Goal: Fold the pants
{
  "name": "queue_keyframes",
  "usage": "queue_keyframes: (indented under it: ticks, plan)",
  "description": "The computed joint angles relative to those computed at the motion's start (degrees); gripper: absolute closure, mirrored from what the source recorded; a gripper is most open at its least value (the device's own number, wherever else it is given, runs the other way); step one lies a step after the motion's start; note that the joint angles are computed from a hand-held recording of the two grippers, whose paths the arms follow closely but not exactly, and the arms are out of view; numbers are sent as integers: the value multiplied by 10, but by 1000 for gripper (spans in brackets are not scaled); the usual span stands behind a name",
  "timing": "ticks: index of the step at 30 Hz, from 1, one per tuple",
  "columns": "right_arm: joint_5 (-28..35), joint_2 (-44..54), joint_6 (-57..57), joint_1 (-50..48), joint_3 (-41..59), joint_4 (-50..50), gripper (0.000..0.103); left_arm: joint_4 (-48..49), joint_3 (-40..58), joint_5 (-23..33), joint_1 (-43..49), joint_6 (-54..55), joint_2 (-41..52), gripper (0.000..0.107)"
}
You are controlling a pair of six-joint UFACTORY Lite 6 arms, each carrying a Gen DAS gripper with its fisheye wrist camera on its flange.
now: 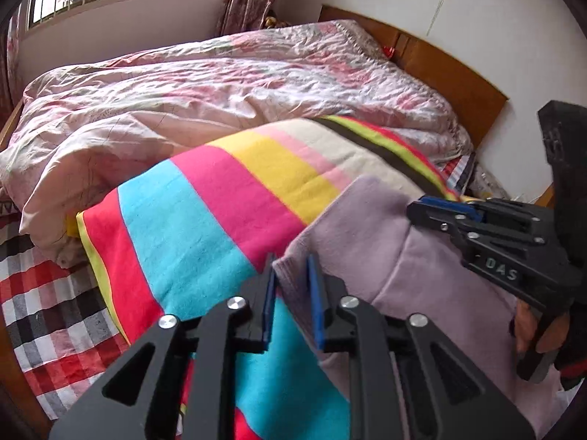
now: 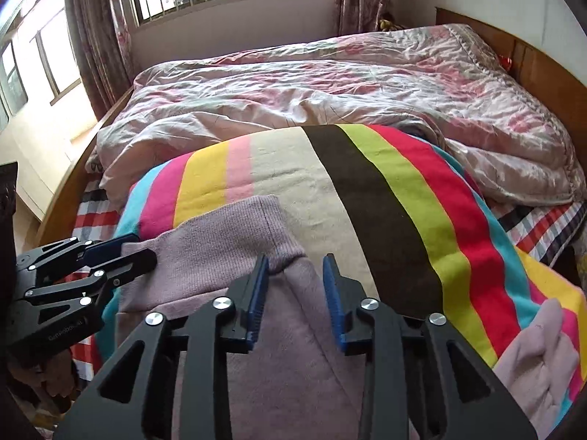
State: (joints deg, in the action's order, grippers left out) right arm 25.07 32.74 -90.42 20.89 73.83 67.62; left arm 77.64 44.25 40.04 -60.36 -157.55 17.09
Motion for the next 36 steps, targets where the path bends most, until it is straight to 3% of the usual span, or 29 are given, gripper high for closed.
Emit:
queue_keyframes:
  ticks: [1, 2, 4, 6, 8, 12, 15, 17, 19, 20, 21, 24, 29, 32, 34, 35, 36]
  plan:
    - [37, -25, 10, -28, -11, -9, 62, -4, -3, 10, -8, -9, 0, 77]
    - [51, -56, -2, -50, -30, -1, 62, -31, -3, 31, -21, -1, -4, 56]
    - [91, -111, 3, -113, -48, -19, 61, -132, 24, 125, -58, 46, -1, 20]
    - [158, -126, 17, -215, -27, -50, 55, -169, 42, 209, -104, 54, -17, 20]
    - [190, -85, 41, -313, 32, -91, 51, -140, 45, 223, -142, 44, -44, 17]
    - [262, 104, 197, -446, 232, -195, 51, -14, 100, 109, -153, 56, -21, 11]
    - [255, 166, 225, -483, 271, -222, 51, 22, 198, 40, -144, 107, 68, 11]
    - [276, 203, 243, -491, 292, -226, 51, -17, 275, 7, -133, 176, 142, 11]
    - [284, 209, 212, -486, 277, -191, 61, -64, 321, -44, -105, 237, 200, 11]
    - [281, 197, 203, -481, 252, -184, 81, -63, 324, -66, -93, 232, 220, 11]
    - [254, 173, 186, -471, 217, -172, 91, -38, 313, -75, -90, 207, 228, 11]
    - [202, 46, 71, -443, 72, -92, 94, -15, 285, -62, -101, 184, 210, 11]
    - [211, -211, -33, -348, -131, -15, 94, 82, 65, -2, -132, -58, 18, 11]
    - [184, -341, -31, -212, -234, -10, 94, 101, -54, 33, -150, -164, -92, 11]
    - [161, -368, -7, -118, -269, -13, 91, 65, -100, 57, -168, -182, -136, 11]
    - [145, -361, 16, -61, -277, -18, 84, 50, -113, 59, -171, -184, -150, 11]
    - [124, -342, 36, -8, -278, -24, 62, 38, -127, 61, -178, -192, -161, 11]
